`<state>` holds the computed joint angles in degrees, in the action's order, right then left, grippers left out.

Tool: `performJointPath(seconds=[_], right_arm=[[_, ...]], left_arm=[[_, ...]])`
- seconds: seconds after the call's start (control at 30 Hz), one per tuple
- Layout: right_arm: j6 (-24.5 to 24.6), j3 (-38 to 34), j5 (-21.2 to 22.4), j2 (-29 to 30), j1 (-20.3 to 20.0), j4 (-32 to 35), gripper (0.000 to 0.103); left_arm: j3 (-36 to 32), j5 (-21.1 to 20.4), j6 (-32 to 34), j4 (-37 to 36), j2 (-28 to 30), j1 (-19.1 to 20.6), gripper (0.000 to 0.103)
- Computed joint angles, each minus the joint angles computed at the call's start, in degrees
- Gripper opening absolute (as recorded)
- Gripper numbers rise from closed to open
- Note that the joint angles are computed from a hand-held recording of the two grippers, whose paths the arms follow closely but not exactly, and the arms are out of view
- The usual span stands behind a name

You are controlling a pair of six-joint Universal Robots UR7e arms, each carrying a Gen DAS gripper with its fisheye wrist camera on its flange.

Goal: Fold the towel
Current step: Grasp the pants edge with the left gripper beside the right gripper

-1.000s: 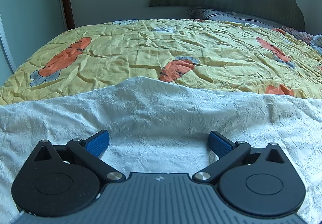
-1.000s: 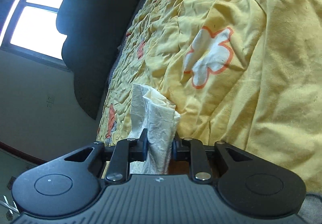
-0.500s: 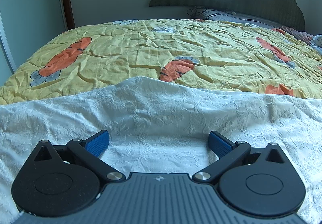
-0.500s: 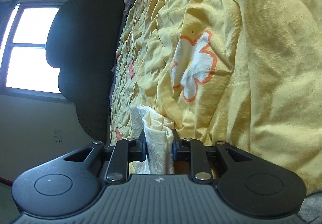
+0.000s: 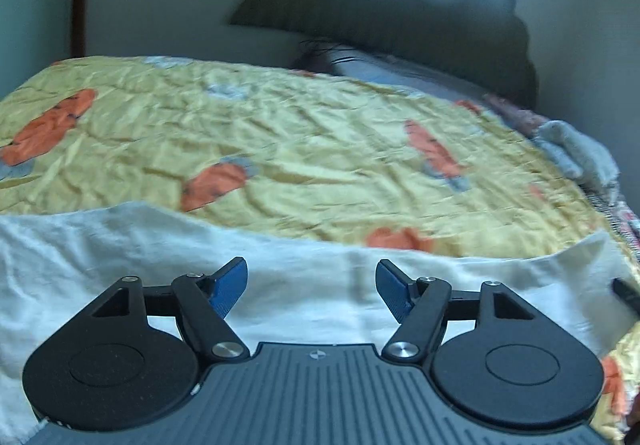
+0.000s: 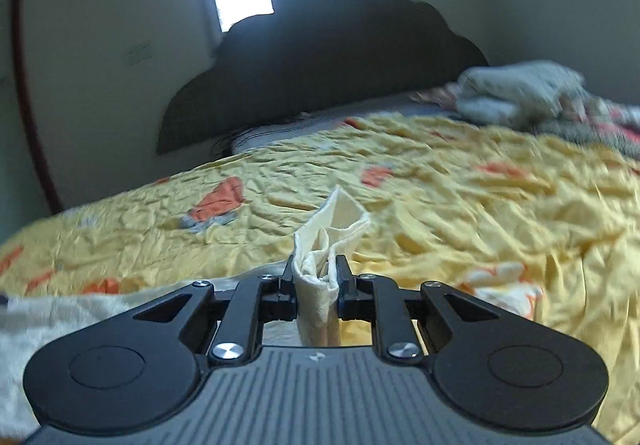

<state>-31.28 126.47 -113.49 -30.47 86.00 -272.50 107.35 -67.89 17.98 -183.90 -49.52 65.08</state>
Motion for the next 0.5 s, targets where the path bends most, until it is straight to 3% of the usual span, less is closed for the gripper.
performJointPath(seconds=[0.13,0.2,0.4,0.47,0.5], right_arm=[[-8.66,-2.58,-0.85,3.47,4.21,-1.29,0.016],[-11.69,-3.67,-1.9,4.39,5.67,-0.42,0.016],[-22.94,-5.66,-3.03,7.58,8.23,0.63,0.016],[-24.94,-6.02,-2.57,8.46,8.7,0.24,0.016],[-25.06,-5.95,-2.31,8.64,8.84,0.49,0.016]], left_arm=[[-2.67,-13.28,-5.65,10.71,2.19,-2.56,0.083],[-4.53,-16.8,-7.66,13.48,4.9,-3.8,0.083],[-7.87,-21.86,-6.92,15.16,10.57,-6.51,0.085],[-7.83,-19.2,-6.93,14.13,11.54,-7.26,0.088],[-7.74,-15.25,-7.8,12.71,12.24,-7.94,0.085]])
